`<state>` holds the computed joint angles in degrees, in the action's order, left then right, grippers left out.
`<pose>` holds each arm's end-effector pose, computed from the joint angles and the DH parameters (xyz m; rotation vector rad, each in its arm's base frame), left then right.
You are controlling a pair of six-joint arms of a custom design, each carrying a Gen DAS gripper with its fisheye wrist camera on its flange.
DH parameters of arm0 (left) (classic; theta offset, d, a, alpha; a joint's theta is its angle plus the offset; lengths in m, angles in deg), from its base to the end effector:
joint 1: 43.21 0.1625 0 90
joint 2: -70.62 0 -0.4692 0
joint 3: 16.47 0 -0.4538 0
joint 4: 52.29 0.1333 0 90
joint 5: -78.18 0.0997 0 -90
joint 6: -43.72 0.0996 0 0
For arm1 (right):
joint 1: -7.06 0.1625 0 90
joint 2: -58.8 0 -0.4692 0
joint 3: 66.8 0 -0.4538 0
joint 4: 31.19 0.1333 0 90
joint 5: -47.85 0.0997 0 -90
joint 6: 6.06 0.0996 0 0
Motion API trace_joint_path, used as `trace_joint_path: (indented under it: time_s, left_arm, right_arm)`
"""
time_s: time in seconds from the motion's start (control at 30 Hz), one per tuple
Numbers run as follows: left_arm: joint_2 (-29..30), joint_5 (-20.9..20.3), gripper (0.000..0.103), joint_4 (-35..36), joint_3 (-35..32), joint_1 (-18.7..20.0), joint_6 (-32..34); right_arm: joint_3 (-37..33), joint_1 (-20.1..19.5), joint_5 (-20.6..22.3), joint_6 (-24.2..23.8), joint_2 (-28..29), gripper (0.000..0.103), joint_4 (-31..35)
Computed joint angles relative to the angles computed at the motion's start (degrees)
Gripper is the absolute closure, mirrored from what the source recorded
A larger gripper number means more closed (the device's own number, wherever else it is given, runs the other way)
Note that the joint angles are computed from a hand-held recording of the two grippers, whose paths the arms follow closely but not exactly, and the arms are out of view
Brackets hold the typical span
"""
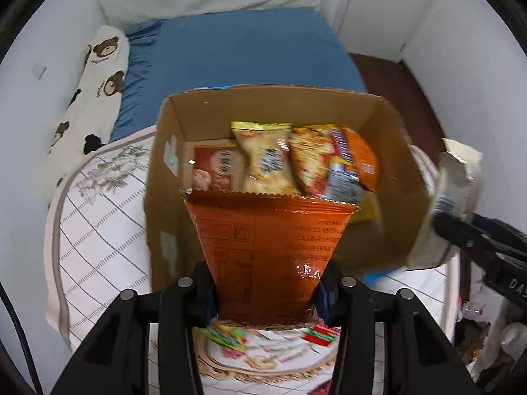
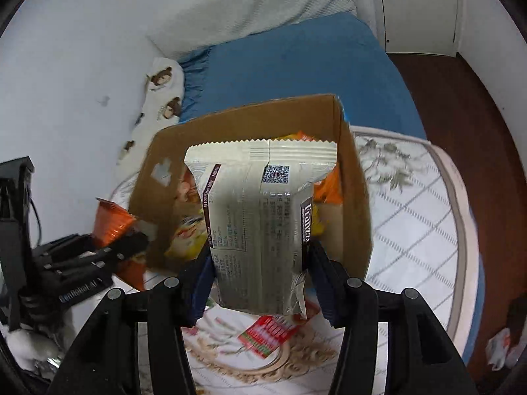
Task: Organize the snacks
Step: 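Carry the orange packet and white bar into the box and open both grippers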
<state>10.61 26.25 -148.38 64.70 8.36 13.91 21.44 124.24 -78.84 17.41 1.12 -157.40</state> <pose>-0.3035 -0.6957 0.3034 0.2947 2.4273 -0.2052 0.4076 -0.6323 0.2586 0.0410 -2.5625 0.4778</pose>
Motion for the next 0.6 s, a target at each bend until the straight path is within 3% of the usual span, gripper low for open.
trace_joint_path:
  time_s: [0.13,0.47,0.53,0.6]
  left_arm:
    - [3.34,1.72,0.061,3.75,-3.62,2.88,-0.15]
    - [8.04,0.75,0.059,13.79,-9.44,7.44,-3.65]
    - [8.65,-0.62,0.056,14.96,-10.11,8.23,-5.05]
    - [8.52,-1.64,0.041,14.1,-9.67,8.6,-5.94]
  right_arm:
    - [-3.52,-1.79,-1.55,1.0,2.99,0.046,5.1]
    - [-6.94,-4.88,-3.28,4.17,7.56,0.046,13.29]
    - [-8.26,-5.54,-3.58,6.26,8.54,0.044,17.04]
    - [-8.41,-5.91,-2.7,7.15,8.61,0.031,17.96]
